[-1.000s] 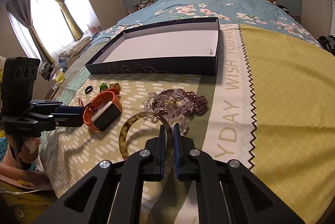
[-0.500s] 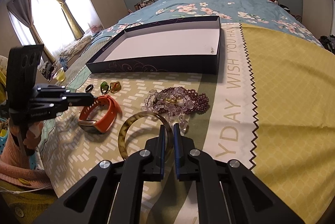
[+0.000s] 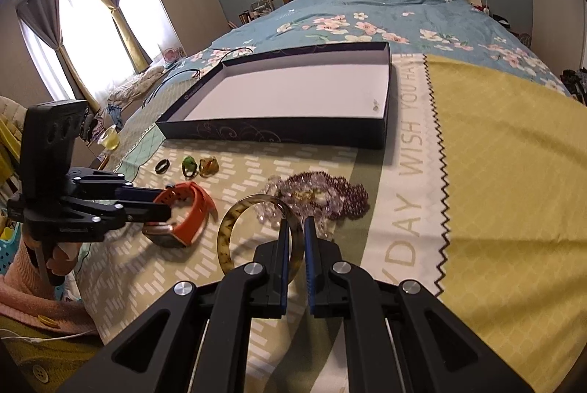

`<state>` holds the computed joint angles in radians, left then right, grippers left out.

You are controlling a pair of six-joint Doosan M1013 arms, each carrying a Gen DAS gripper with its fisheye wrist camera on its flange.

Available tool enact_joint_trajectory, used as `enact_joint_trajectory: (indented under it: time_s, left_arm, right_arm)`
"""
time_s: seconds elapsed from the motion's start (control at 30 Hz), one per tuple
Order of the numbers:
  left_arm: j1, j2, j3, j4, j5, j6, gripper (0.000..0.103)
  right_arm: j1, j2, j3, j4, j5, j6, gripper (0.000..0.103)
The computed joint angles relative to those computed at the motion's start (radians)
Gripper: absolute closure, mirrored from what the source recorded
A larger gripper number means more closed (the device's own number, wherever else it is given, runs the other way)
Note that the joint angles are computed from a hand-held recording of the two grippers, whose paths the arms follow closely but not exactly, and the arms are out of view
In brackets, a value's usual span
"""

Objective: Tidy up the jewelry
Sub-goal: 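Lift the watch band with the left tool while the right tool lifts the bangle, then release the watch band into the box with the left tool while the right tool releases the bangle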

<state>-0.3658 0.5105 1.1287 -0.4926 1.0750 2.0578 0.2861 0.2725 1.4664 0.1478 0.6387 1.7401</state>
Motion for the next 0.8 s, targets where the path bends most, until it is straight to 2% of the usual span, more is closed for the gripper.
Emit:
enact_joint_trajectory:
  time_s: [0.03, 0.13, 0.37, 0.53, 0.8]
  left_arm:
    - [-0.003, 0.000, -0.001, 0.011, -0.005, -0.004, 0.089]
    - [-0.010, 0.003, -0.006, 0.043, -0.015, -0.020, 0.097]
    - [-0.011, -0.005, -0.003, 0.036, -0.038, -0.014, 0.098]
    - [-0.001, -0.013, -0.013, 0.018, -0.081, -0.018, 0.098]
    - [0.026, 0.008, -0.097, 0.006, -0.134, -0.054, 0.098]
  right_arm:
    - [0.000, 0.001, -0.004, -0.003, -0.001, -0.001, 0.097]
    - [0.001, 0.005, -0.018, -0.010, -0.005, -0.010, 0.097]
    - [-0.005, 0.020, -0.056, -0.002, -0.017, -0.039, 0.097]
    - [-0.008, 0.043, -0.105, -0.017, -0.021, -0.056, 0.097]
    - [-0.025, 0.107, -0.219, -0.024, 0.002, -0.088, 0.097]
